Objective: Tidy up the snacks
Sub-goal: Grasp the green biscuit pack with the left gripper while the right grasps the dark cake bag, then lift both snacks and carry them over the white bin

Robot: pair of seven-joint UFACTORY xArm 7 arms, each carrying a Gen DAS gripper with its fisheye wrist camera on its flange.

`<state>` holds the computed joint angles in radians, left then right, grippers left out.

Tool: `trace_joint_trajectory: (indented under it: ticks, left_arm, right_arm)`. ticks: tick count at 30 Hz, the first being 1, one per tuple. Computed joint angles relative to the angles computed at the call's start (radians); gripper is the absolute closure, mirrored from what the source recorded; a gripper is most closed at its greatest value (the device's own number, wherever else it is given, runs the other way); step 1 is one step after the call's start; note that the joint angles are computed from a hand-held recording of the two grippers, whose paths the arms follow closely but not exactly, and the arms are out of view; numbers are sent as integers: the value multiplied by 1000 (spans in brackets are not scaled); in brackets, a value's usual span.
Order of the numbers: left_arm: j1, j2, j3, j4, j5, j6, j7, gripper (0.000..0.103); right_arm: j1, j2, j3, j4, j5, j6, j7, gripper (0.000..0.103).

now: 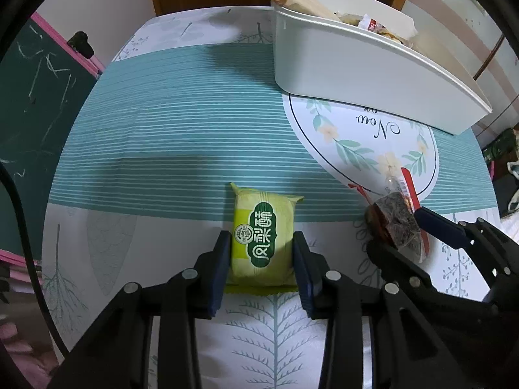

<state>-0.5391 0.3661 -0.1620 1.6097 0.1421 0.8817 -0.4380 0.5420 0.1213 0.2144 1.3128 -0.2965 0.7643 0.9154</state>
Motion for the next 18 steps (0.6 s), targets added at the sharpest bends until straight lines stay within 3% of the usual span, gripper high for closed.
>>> trace_joint_trajectory:
  ticks: [5,9,18]
  left_arm:
    - [5,-1,2,-6,-1,-8,3,68]
    - [2,-9,1,-18,5,-14,-3,68]
    - [-6,-55,-9,-48,17,-30,1,69]
  right_arm:
    - [9,12,-4,14,-37,9,22,46]
    - [8,10,-4,12,-33,7,19,58]
    - [-7,-66,11,-52,26,-24,26,61]
